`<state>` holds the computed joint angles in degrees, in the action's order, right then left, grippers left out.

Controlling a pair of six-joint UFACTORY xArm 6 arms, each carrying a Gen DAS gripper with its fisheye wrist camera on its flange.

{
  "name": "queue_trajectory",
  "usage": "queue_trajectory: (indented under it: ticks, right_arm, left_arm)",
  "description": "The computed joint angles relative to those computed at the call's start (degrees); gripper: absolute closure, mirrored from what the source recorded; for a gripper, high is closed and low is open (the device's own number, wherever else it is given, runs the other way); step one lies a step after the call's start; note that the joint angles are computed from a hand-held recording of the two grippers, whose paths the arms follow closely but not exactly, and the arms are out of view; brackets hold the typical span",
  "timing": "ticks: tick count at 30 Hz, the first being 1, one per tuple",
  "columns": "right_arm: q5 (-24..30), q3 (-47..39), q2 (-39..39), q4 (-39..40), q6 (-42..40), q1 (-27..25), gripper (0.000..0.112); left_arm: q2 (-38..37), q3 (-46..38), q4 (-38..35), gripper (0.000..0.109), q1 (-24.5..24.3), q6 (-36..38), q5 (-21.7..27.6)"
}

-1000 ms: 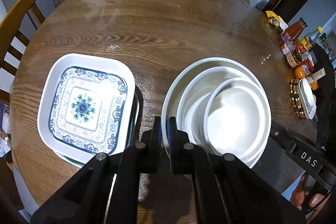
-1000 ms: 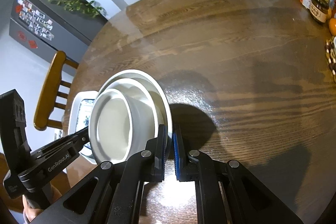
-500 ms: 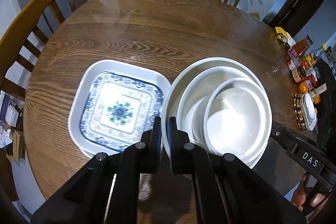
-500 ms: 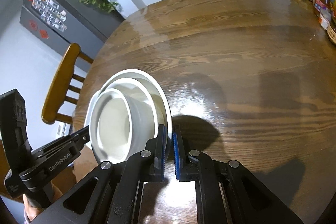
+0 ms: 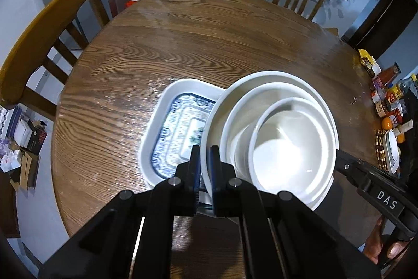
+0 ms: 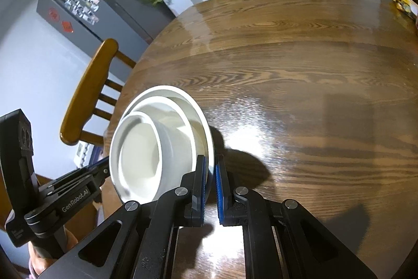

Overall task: Organize plates and bowls
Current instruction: 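Lift the bowl stack with both grippers and carry it over the square plates, then lower the bowl stack onto the blue-patterned square plates with both grippers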

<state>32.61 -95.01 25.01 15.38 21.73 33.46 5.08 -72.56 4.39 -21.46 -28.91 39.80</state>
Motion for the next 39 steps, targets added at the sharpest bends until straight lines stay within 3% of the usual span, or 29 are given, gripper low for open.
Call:
queue_trajectory:
  ticks: [19, 32, 35, 39]
  right_arm:
    - [11.98, -22.56, 15.73, -0.53, 1.66, 1.01, 0.102]
    - [13.68, -22.36, 15.49, 2.15, 1.17, 0.56, 0.102]
    - [13.09, -21.34, 15.03, 2.87, 1.36, 0.46, 0.102]
    - [12.5, -20.05, 14.33, 2.09, 2.58, 0.29, 0.102]
  left_arm:
    - [3.53, -2.29, -3.4, 0.106, 4.52, 3.71, 3.08]
    - [3.82, -2.91, -2.5, 0.106, 4.38, 3.3, 3.9]
    - [3.92, -2.87, -2.08, 0.1, 4.49, 2.57, 3.55]
    - [4.11, -2.98, -0.26, 0.073, 4.77, 0.69, 3.42]
